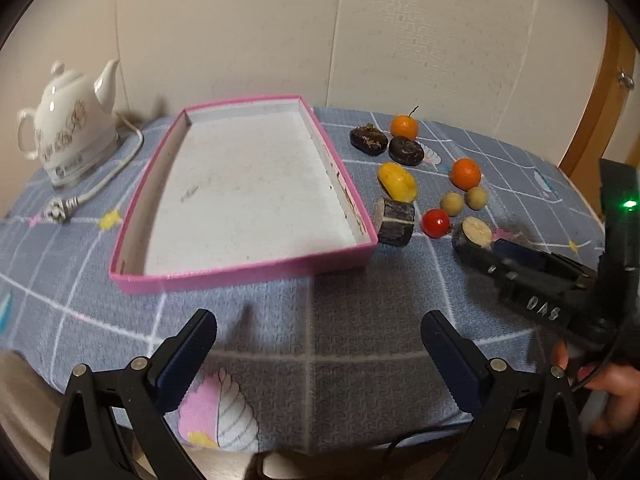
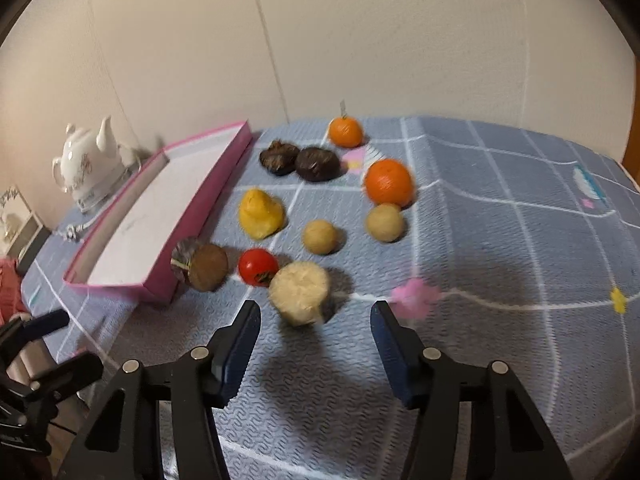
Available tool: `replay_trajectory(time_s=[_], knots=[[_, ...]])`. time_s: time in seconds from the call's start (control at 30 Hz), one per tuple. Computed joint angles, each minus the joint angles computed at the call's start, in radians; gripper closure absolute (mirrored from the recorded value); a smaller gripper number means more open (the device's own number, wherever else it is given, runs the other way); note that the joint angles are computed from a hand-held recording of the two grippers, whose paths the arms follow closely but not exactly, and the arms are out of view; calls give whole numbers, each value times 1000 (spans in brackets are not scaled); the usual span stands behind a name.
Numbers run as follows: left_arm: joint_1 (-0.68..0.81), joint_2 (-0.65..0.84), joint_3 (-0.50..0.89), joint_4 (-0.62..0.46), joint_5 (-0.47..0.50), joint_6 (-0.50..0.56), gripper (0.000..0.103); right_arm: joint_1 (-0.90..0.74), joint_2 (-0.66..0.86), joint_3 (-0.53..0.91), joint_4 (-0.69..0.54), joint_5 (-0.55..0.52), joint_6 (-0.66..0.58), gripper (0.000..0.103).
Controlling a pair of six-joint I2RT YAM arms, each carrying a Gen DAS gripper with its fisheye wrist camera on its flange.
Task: Organize fruits
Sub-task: 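Grasp the dark cylindrical slice with the left tool while the right grasps the pale slice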
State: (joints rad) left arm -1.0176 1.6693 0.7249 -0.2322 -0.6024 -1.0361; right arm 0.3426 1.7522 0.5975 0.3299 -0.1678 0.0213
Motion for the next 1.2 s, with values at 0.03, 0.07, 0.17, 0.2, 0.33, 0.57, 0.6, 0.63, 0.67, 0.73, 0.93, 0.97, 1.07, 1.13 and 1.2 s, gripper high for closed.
replay_trajectory(time_s=[0.03,0.07,0.17,0.2,0.33,0.57,0.6,0.63,0.67,0.73,0.93,0.97,1.07,1.13,1.2], knots=[[-1,7,8,8,-11,19,1,17,1,-10,26,31,-9,45],[-1,8,4,38,-19,49,1,31,5,-10,36,51,-21,48],[3,3,-16,155,-39,125,1,49,20,-6,58,86,-46,69],[4,7,-14,182,-51,149,1,44,21,-7,62,77,-45,69],[20,48,34,223,-101,260,1,6,14,-24,87,68,-32,69],[131,135,146,291,51,634,8,-87,8,-26,91,8,15,69],[153,145,165,278,92,680,11,-91,7,-27,92,3,18,69],[170,154,184,262,127,722,15,-95,8,-27,93,-4,22,69],[182,161,196,252,156,760,17,-99,9,-25,93,-12,25,69],[207,178,226,220,214,821,23,-105,11,-23,93,-21,27,69],[222,225,289,150,233,929,37,-106,-4,-35,92,42,32,69],[226,231,297,144,237,937,39,-106,-5,-37,95,58,34,69],[229,244,294,151,240,953,47,-119,-8,-39,96,75,50,69],[225,260,299,160,242,962,60,-117,-10,-41,103,94,49,69],[213,276,297,179,215,967,62,-119,-11,-42,105,96,51,69]])
